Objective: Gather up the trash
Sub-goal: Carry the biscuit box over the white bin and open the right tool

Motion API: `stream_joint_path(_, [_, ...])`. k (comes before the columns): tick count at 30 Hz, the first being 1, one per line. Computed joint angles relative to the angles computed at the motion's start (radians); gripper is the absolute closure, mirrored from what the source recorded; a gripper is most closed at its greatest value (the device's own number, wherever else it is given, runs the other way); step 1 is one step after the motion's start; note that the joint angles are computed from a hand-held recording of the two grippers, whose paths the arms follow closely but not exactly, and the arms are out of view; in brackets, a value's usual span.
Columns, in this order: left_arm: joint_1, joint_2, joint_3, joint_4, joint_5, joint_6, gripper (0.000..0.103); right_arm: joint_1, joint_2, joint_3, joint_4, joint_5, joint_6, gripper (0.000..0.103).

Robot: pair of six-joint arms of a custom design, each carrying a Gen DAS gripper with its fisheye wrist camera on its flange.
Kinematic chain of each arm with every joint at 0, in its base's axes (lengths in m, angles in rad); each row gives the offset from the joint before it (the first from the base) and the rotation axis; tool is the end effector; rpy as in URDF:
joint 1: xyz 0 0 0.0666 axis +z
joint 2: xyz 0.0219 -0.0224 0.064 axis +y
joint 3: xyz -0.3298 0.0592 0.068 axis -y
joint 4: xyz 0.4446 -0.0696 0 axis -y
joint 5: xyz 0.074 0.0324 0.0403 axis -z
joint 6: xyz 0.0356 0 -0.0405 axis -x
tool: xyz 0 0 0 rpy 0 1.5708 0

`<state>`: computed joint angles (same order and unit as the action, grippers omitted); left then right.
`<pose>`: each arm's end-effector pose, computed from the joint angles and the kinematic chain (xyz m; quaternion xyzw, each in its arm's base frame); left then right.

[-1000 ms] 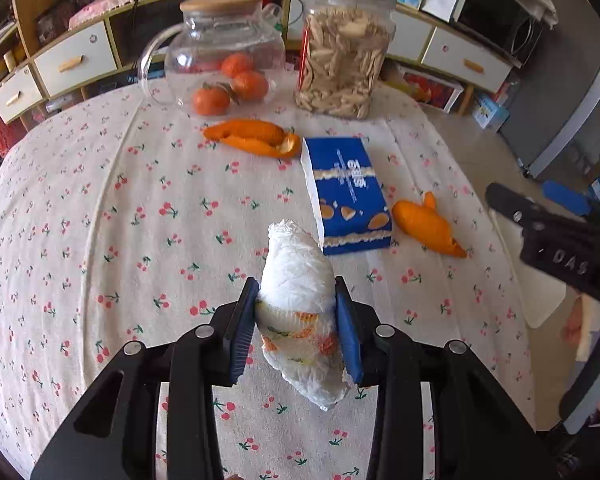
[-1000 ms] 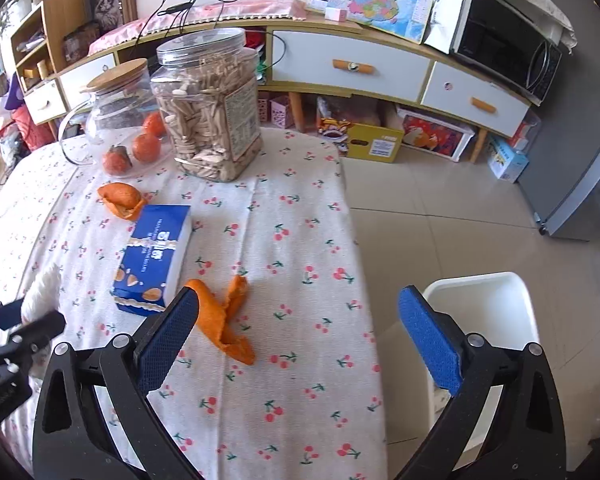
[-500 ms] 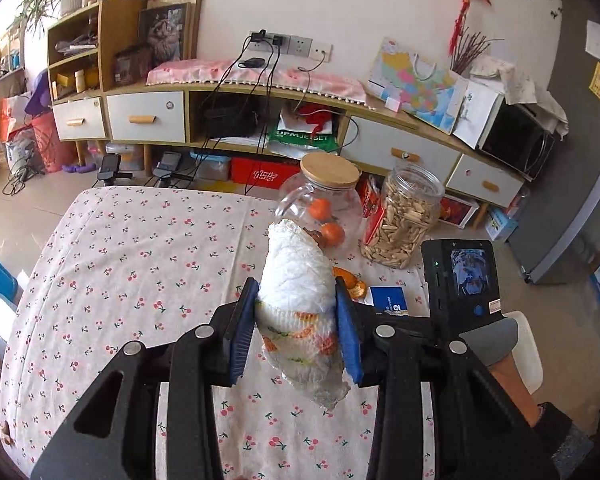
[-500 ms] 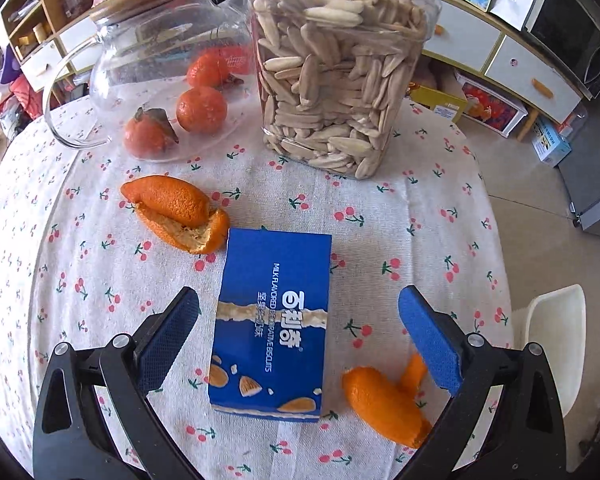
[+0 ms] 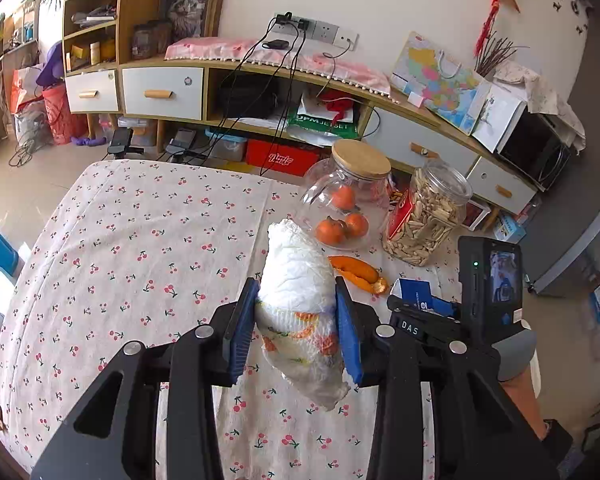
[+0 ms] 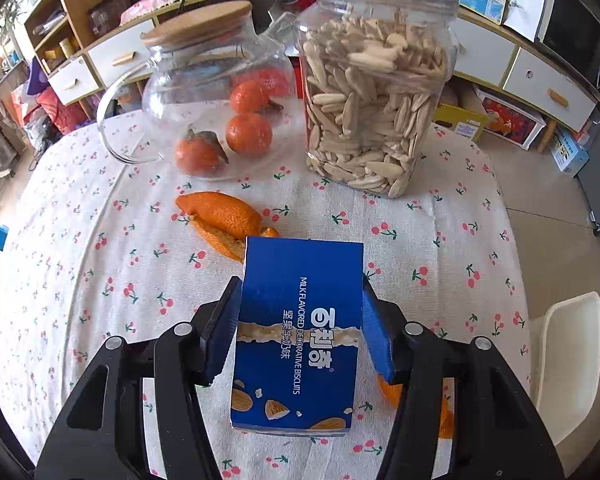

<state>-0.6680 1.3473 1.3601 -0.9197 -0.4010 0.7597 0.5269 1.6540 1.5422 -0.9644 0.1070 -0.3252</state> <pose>0.4208 -0.3148 0.3887 -0.1073 0.9225 -0.0668 0.3647 0.5299 0.3034 0.3076 -0.0845 0.9646 0.0538 0.2440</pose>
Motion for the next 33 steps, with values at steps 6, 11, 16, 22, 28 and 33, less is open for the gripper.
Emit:
stream_joint_path(6, [-0.005, 0.016, 0.000, 0.010, 0.006, 0.014, 0.065, 0.013, -0.176, -0.131, 0.103, -0.032, -0.003, 0.050])
stream_joint_path(11, [-0.025, 0.011, -0.010, 0.055, -0.025, -0.010, 0.065, -0.029, -0.311, -0.250, 0.212, -0.070, 0.019, 0.050])
stream_joint_path(16, [-0.053, 0.012, -0.018, 0.107, -0.057, -0.030, 0.065, -0.049, -0.417, -0.367, 0.329, -0.046, 0.028, 0.050])
stream_joint_path(22, [-0.094, 0.029, -0.018, 0.170, -0.115, -0.054, 0.065, -0.067, -0.452, -0.407, 0.395, -0.026, 0.077, 0.050])
stream_joint_path(28, [-0.124, 0.063, 0.002, 0.181, -0.141, -0.065, 0.065, -0.079, -0.501, -0.441, 0.412, -0.009, 0.099, 0.050])
stream_joint_path(33, [-0.148, 0.085, 0.017, 0.192, -0.162, -0.078, 0.065, -0.102, -0.547, -0.473, 0.423, 0.007, 0.111, 0.050])
